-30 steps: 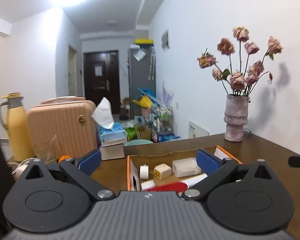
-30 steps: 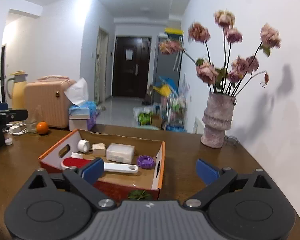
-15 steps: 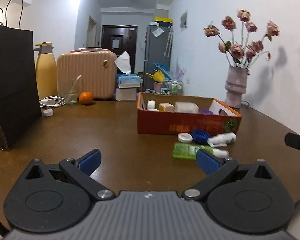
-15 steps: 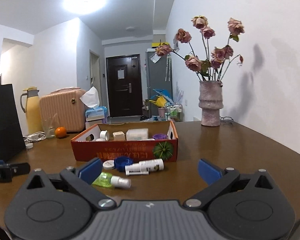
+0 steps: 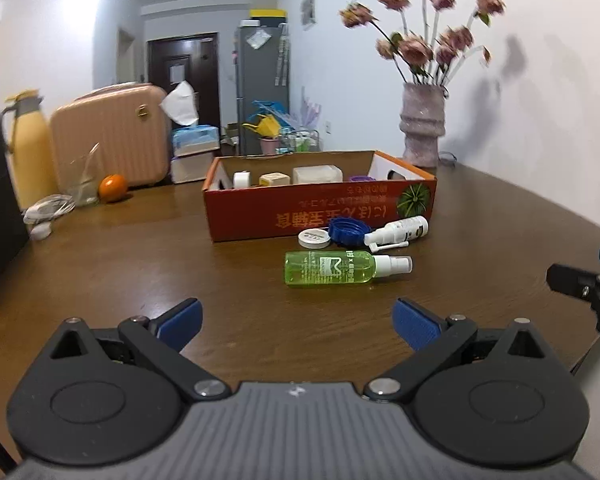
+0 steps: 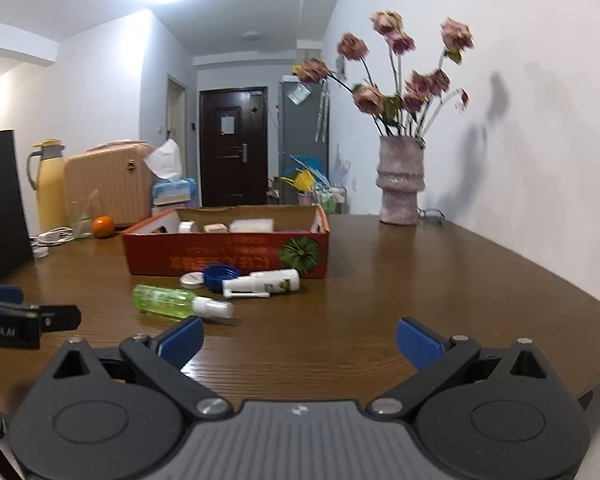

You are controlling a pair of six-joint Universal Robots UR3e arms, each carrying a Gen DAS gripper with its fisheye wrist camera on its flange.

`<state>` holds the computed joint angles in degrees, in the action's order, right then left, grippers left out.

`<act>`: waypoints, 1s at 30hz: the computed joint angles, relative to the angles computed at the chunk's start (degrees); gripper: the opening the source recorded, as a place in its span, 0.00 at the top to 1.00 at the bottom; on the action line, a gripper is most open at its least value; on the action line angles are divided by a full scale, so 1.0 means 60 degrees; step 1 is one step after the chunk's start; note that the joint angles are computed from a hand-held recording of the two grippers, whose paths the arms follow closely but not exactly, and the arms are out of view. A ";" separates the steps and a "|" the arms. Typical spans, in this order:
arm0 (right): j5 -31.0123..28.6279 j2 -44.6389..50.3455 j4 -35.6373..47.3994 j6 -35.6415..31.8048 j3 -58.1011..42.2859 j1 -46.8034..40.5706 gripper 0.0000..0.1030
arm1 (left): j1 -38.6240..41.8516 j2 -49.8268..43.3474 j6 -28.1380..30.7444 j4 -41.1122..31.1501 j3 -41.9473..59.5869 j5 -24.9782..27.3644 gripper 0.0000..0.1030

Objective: Organize rigid objects
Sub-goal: 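Withdraw both open grippers from the box toward the bottles, then grasp the green spray bottle with the left gripper while the right grasps the white bottle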

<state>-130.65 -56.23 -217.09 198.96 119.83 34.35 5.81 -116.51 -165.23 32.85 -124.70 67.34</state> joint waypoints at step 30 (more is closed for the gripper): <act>0.8369 0.4120 0.7404 -0.6285 -0.9948 -0.4783 0.34 | 0.0147 -0.5505 0.4127 -1.1612 1.2195 -0.3798 0.69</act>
